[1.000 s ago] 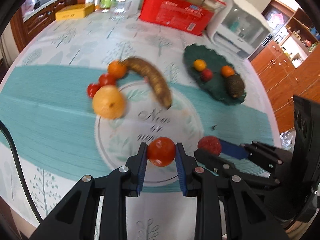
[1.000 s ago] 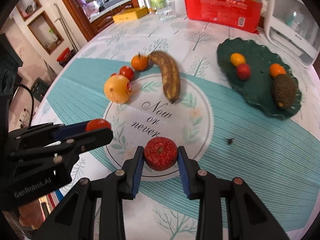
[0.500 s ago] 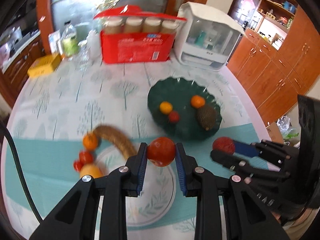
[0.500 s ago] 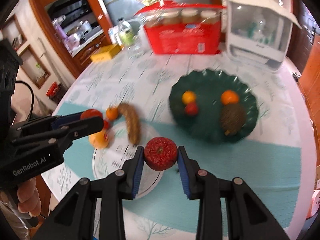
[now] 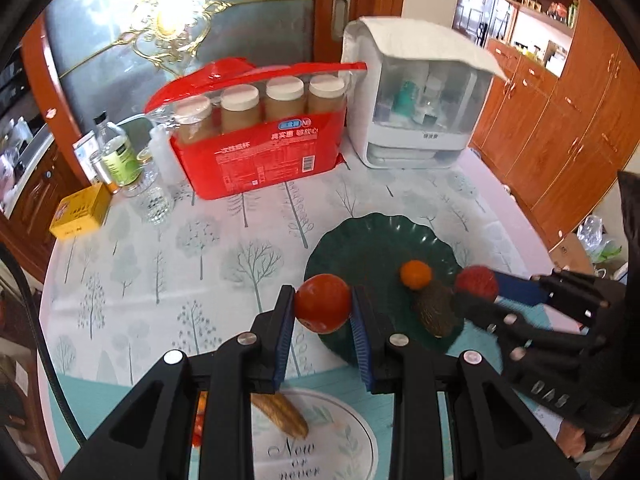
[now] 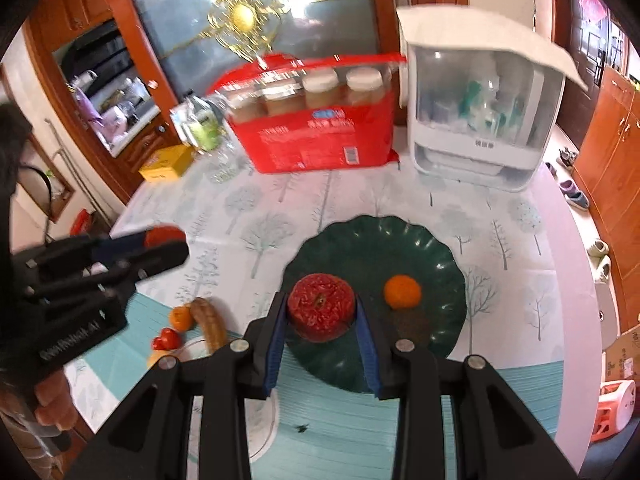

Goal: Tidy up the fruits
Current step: 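Carry the cherry tomato with the left tool while the right tool carries the lychee toward the green plate, then open the left tool over the plate while the right tool releases the lychee beside it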

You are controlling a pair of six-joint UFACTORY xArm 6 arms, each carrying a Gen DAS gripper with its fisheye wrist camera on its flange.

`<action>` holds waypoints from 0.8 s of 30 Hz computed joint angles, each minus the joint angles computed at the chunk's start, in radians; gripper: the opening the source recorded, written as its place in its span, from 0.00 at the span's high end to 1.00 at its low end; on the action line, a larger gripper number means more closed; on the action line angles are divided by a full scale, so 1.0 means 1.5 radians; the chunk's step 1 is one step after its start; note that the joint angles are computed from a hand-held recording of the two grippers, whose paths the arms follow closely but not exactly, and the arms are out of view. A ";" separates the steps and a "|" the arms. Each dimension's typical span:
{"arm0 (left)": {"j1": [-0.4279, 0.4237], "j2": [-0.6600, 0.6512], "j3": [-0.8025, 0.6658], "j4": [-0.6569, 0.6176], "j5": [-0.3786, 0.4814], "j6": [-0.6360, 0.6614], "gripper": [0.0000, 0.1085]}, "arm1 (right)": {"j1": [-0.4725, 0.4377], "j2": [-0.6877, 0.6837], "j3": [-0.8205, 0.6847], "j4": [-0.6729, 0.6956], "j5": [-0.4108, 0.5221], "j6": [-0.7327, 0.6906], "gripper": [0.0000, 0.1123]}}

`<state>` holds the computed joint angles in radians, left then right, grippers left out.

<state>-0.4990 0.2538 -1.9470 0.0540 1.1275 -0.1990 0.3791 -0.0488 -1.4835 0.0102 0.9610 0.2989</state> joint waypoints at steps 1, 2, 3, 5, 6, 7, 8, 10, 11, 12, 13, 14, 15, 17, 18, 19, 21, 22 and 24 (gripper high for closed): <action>0.001 0.019 -0.020 -0.001 0.008 0.005 0.76 | -0.002 0.012 -0.003 0.001 0.003 0.001 0.70; 0.002 0.045 -0.047 -0.003 0.021 0.011 0.76 | -0.004 0.019 -0.004 0.002 0.005 0.003 0.70; 0.002 0.063 -0.065 -0.003 0.030 0.012 0.76 | -0.007 0.032 -0.007 0.005 0.006 0.005 0.70; 0.003 0.102 -0.099 -0.007 0.047 0.017 0.76 | -0.008 0.047 -0.008 0.009 0.006 0.009 0.70; 0.004 0.121 -0.113 -0.015 0.055 0.019 0.76 | -0.009 0.055 -0.010 0.011 0.009 0.009 0.70; 0.006 0.133 -0.121 -0.023 0.061 0.021 0.76 | -0.009 0.062 -0.006 0.014 0.008 0.009 0.70; 0.008 0.146 -0.130 -0.032 0.067 0.024 0.76 | -0.008 0.068 -0.005 0.016 0.009 0.009 0.70; 0.012 0.179 -0.156 -0.048 0.088 0.027 0.76 | -0.007 0.081 -0.002 0.021 0.016 0.008 0.70; 0.014 0.192 -0.164 -0.058 0.095 0.027 0.76 | -0.006 0.086 0.000 0.026 0.017 0.005 0.70; 0.016 0.197 -0.162 -0.064 0.096 0.027 0.76 | -0.006 0.092 0.001 0.028 0.021 0.002 0.70; 0.017 0.210 -0.173 -0.070 0.102 0.027 0.76 | -0.005 0.097 0.001 0.028 0.024 0.001 0.70; 0.018 0.218 -0.177 -0.073 0.104 0.027 0.76 | -0.004 0.101 0.003 0.029 0.025 0.000 0.70; 0.018 0.227 -0.183 -0.075 0.106 0.027 0.76 | -0.004 0.105 0.004 0.030 0.026 -0.001 0.70; 0.019 0.248 -0.204 -0.079 0.113 0.029 0.76 | -0.002 0.112 0.006 0.030 0.028 -0.003 0.70; 0.019 0.261 -0.218 -0.082 0.117 0.029 0.76 | -0.001 0.114 0.008 0.026 0.025 -0.002 0.70; 0.019 0.273 -0.232 -0.084 0.120 0.029 0.76 | -0.001 0.117 0.009 0.025 0.027 -0.001 0.70; 0.019 0.289 -0.249 -0.090 0.126 0.027 0.76 | -0.002 0.122 0.008 0.024 0.032 0.002 0.70; 0.019 0.292 -0.251 -0.094 0.125 0.026 0.76 | -0.003 0.125 0.007 0.025 0.033 0.002 0.70; 0.019 0.313 -0.277 -0.102 0.134 0.022 0.76 | -0.007 0.129 0.004 0.034 0.037 -0.001 0.70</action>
<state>-0.4708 0.7234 -2.3622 -0.0987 1.3284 -0.1664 0.3692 0.1454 -1.4781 0.0612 1.0169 0.2969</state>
